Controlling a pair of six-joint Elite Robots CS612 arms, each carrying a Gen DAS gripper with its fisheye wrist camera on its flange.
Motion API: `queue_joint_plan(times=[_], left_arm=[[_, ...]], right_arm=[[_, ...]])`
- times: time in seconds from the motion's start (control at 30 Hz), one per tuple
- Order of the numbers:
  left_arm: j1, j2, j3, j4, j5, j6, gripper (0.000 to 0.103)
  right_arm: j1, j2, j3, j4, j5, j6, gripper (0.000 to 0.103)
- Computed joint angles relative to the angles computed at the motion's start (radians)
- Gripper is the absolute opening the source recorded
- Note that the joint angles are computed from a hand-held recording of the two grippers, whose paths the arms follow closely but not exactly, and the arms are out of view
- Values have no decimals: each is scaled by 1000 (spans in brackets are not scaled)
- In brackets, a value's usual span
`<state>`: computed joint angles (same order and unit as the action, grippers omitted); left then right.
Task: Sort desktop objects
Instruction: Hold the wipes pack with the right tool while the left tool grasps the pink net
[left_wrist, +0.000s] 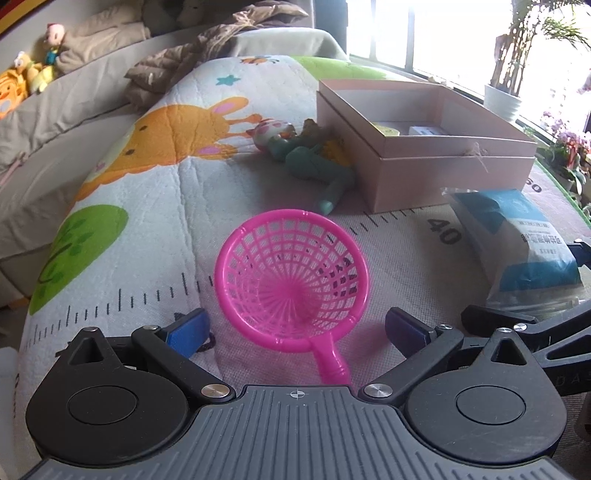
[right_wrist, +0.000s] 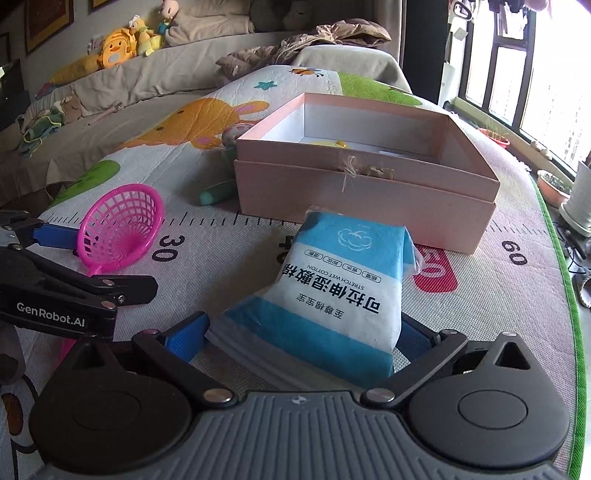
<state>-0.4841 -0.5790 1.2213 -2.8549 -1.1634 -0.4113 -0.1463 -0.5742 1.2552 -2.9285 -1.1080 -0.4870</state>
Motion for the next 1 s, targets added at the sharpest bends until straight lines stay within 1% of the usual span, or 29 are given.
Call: queue_joint_plan(times=[0.13, 0.3, 0.5, 0.73, 0.8, 0.87, 0.97, 1.0], left_arm=[[10, -2, -1, 11, -38, -61, 103], [9, -2, 0, 10, -34, -68, 103], [12, -3, -11, 43, -48, -82, 103], [7, 0, -14, 33, -19, -119, 103], [8, -1, -11, 20, -23, -121, 100], [3, -1, -12, 26, 4, -113, 86], [3, -5, -6, 19, 3, -109, 78], [3, -7, -3, 16, 4, -109, 77]], right_arm=[[0, 1, 0, -3, 0, 0, 103], [0, 1, 0, -3, -1, -1, 103], [0, 1, 1, -4, 0, -1, 103], [0, 0, 2, -4, -1, -1, 103], [0, 0, 1, -1, 0, -1, 103], [-1, -1, -1, 8, 0, -2, 103], [0, -1, -3, 13, 0, -5, 103], [0, -1, -3, 13, 1, -7, 103]])
